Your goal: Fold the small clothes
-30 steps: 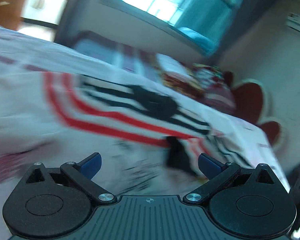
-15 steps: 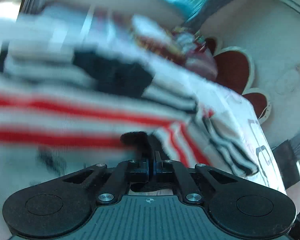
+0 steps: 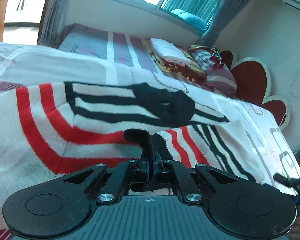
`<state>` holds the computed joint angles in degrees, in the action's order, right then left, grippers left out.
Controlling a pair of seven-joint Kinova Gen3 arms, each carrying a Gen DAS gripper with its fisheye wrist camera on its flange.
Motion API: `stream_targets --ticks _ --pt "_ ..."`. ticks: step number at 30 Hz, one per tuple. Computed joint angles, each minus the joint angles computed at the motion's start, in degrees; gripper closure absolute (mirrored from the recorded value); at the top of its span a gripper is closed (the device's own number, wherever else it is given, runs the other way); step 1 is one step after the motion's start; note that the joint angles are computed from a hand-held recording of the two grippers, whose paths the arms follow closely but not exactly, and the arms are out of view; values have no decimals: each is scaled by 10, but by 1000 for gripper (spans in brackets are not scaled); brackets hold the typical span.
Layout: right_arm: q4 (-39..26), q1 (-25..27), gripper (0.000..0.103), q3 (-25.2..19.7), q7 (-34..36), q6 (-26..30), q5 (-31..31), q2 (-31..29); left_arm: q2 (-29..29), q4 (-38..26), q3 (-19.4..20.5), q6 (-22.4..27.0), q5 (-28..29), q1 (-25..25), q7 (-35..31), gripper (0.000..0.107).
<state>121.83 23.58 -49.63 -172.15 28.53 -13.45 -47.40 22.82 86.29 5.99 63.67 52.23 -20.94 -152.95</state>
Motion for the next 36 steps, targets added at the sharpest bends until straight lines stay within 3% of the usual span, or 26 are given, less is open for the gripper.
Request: stream_targets --ticks 4,6,7,8,11,13,16,18,20,25,30,33,36 --pt "59 9 59 7 -54 -76 -51 -2 4 1 -5 -4 -18 11 18 104" --pt "59 25 70 3 -64 -72 -56 6 9 -7 -8 -3 -37 18 39 104" --pt "50 33 88 -1 -66 -57 -49 13 7 -9 -6 -3 -41 18 47 104" --pt "35 42 92 -8 -62 -34 -33 24 4 -12 -3 3 -40 13 56 104" --pt "-16 66 93 -29 -38 32 18 18 7 -50 -7 33 -77 27 115 104" --pt "-52 78 93 -42 -8 72 49 15 13 -57 -33 13 -114 67 129 104" --pt "-74 104 97 -71 29 117 50 56 11 -52 -14 -5 -130 62 136 103" --pt "-65 93 94 -61 29 106 45 60 1 -34 2 -25 -133 52 109 103" --pt "-58 60 81 -35 40 96 47 63 0 -32 4 -25 -128 49 100 103" --pt "-71 32 77 -11 102 106 101 40 -6 -7 9 -35 -95 29 64 103" --pt "-32 59 76 11 140 -2 131 87 -12 15 6 -47 -66 21 37 103" --pt "-15 70 70 16 144 -70 139 149 -12 18 2 -49 -59 23 29 103" --pt "-11 107 68 0 122 -93 148 181 -13 25 3 -49 -47 17 18 103"
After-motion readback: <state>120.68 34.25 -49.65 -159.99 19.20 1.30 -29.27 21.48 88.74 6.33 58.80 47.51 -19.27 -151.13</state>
